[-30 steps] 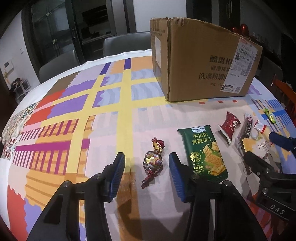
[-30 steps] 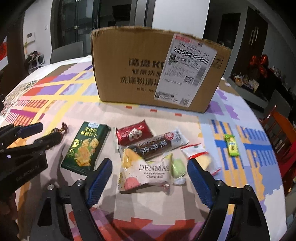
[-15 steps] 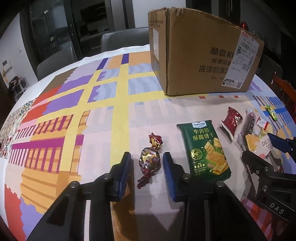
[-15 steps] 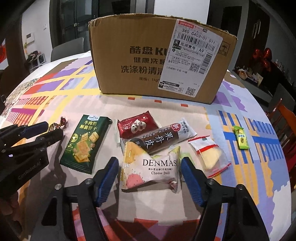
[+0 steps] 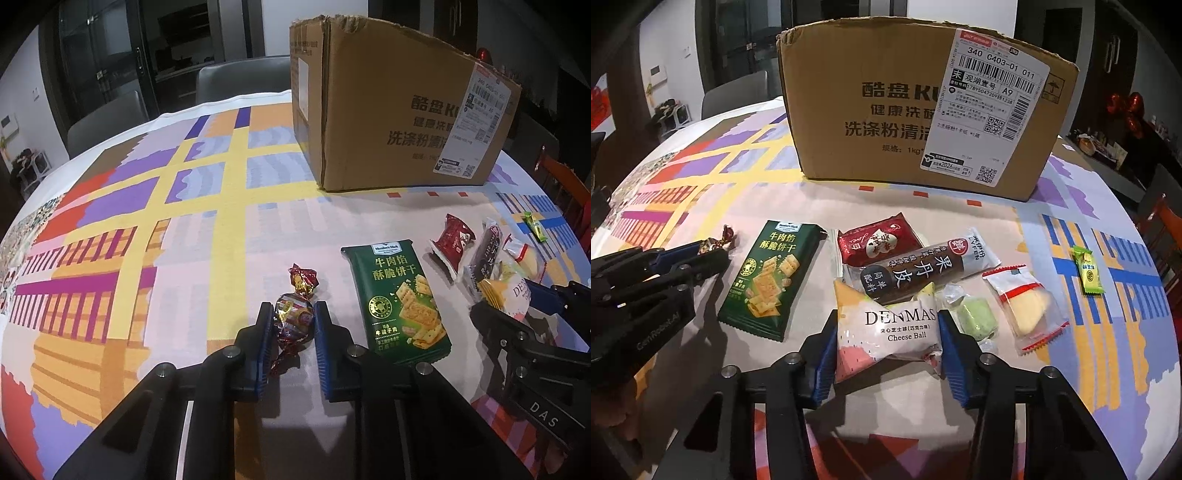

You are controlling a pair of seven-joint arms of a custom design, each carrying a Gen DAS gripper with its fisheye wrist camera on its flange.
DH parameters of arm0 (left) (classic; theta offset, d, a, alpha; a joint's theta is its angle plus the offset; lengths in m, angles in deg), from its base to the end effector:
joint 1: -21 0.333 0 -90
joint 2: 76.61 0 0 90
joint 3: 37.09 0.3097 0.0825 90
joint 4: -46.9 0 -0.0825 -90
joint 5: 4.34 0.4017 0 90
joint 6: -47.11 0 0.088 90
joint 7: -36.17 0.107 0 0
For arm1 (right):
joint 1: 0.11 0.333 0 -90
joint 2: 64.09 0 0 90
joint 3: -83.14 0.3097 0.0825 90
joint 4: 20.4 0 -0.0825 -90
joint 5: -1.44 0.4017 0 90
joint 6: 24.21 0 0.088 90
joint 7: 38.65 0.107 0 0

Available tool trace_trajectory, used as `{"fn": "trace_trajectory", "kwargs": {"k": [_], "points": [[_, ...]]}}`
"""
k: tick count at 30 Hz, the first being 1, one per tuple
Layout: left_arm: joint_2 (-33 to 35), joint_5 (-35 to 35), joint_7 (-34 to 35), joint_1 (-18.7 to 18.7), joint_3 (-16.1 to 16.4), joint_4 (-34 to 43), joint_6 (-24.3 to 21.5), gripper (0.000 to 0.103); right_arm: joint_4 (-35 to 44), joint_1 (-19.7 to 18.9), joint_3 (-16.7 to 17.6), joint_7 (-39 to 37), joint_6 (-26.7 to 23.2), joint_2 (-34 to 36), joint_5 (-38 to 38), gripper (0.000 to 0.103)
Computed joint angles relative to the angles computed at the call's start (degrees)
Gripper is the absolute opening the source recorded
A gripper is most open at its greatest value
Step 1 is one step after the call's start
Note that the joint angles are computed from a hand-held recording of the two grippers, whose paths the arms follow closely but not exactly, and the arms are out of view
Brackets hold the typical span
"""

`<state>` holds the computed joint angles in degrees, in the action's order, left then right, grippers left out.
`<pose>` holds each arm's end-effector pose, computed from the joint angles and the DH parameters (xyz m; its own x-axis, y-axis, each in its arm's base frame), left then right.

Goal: Organize snacks
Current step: 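Grasp the DENMAS cheese ball packet with the right tool while the left tool grasps the wrapped chocolate, then lift both held snacks and carry them toward the cardboard box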

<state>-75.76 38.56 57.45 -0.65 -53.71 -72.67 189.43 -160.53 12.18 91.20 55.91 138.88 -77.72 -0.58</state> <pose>0.4666 -0.3711 0.4421 0.0265 -0.9991 -0.0319 -0.7890 -0.0013 -0.6144 0.4805 0.1821 0.4460 0.3034 -0.9528 0.0140 -0.7630 -0.2517 -0.5953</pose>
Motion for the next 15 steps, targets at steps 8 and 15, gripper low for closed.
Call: {"fn": "trace_trajectory", "kwargs": {"k": [8, 15], "points": [[-1.24, 0.54, -0.89, -0.13, -0.34, -0.06, -1.05, 0.022, -0.22, 0.71, -0.62, -1.53, 0.41, -0.81, 1.88, 0.049], [-2.34, 0.65, -1.42, -0.24, -0.93, 0.25, -2.46, 0.022, -0.64, 0.85, -0.79, -3.15, 1.00, -2.10, 3.51, 0.049]]}}
